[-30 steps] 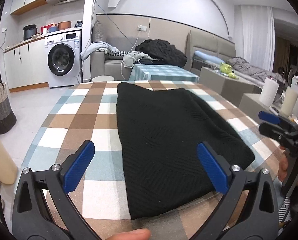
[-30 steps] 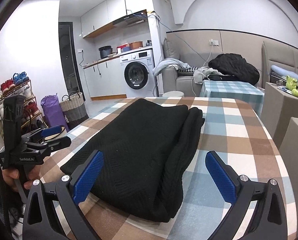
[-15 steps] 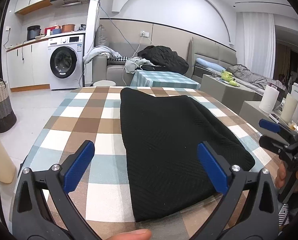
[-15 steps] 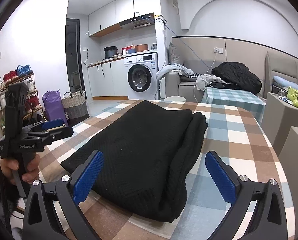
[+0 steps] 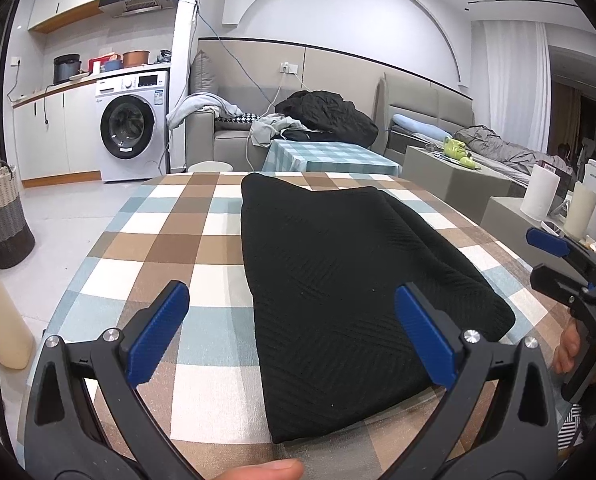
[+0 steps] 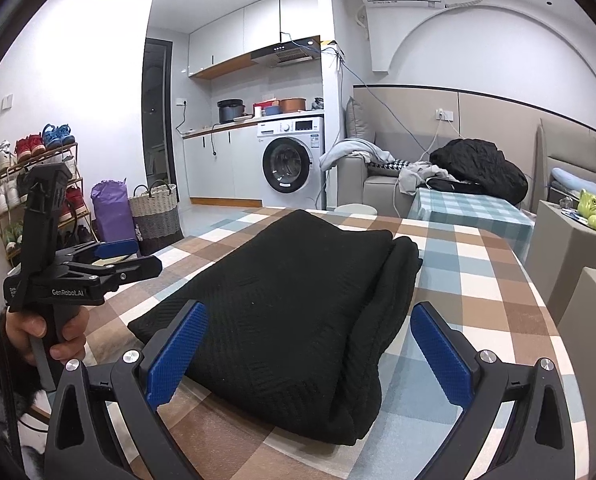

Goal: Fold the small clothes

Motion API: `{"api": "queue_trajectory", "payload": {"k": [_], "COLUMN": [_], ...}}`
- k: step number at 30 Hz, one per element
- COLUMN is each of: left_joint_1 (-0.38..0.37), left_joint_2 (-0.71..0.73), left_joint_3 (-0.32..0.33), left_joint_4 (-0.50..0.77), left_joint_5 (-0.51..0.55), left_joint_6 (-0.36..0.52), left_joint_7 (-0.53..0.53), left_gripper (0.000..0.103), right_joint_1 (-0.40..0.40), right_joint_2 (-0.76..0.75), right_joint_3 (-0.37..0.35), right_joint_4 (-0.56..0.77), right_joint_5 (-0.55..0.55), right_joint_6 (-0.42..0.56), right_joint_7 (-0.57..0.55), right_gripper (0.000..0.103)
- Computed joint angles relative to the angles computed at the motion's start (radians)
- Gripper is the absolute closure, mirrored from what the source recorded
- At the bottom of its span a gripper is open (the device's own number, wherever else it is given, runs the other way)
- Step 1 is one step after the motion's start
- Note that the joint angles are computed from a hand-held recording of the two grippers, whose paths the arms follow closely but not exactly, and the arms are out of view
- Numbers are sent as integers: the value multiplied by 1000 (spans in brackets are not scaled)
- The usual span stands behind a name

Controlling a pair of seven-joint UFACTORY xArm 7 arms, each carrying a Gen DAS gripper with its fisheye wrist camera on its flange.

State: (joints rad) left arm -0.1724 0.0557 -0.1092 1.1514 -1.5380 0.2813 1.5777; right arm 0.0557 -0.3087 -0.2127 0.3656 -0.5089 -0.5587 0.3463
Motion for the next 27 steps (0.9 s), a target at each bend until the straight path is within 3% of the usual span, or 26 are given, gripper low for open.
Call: {"api": "queue_trajectory", "payload": {"k": [27], "left_joint_1": [1], "left_joint_2": [-14], "left_joint_3": [7], "left_joint_4": [-15], "left_joint_5": [-23], "left_joint_6": [27], "left_joint_7": [35], "left_gripper": [1], "right_joint_1": [-8], "right_joint_2": [5], "right_joint_3": [-4], "right_joint_4": [5], "right_joint_5": [-18], "right_joint_6": [7], "right_joint_7": [30], "right_gripper": [0]}}
